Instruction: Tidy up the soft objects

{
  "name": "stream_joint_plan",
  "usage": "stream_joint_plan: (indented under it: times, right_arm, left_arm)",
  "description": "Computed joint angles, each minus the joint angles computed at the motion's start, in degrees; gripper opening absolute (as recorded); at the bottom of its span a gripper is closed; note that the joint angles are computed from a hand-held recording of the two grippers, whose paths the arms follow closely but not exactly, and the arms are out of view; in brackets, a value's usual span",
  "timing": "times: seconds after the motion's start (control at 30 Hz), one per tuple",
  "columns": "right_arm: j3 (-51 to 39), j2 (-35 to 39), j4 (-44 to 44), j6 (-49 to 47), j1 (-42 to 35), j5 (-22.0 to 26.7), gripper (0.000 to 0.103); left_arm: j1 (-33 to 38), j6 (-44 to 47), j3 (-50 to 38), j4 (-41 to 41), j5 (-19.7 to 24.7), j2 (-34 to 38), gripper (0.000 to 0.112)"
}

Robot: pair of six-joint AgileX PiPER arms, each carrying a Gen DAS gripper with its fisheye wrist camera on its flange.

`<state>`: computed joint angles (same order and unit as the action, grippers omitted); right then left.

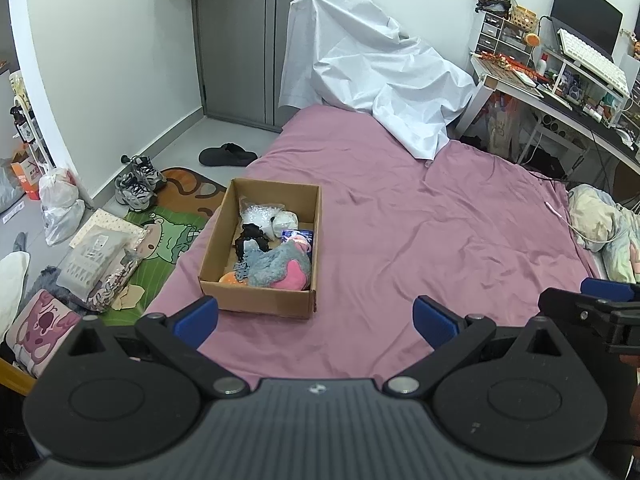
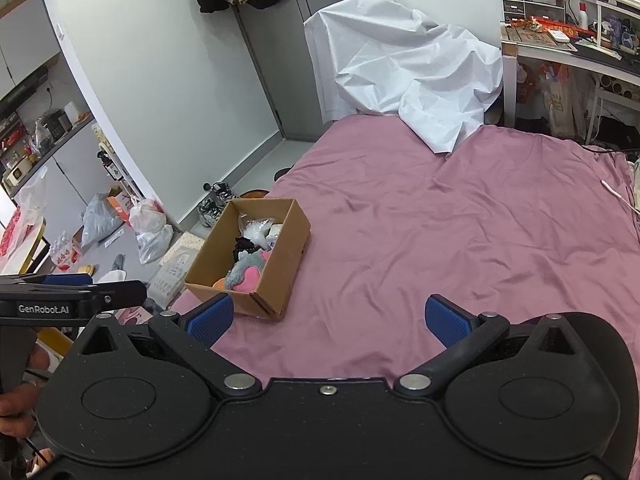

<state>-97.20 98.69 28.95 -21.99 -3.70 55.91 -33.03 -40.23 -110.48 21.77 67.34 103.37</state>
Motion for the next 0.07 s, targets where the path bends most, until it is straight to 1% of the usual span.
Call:
stream_joint_plan:
  times: [0.07]
  right_arm:
    - [-0.4, 0.4, 0.0, 0.3, 0.0, 0.4, 0.103]
  left_arm:
    - [0.4, -0.1, 0.0, -0.6, -0.2, 0.0, 0.103]
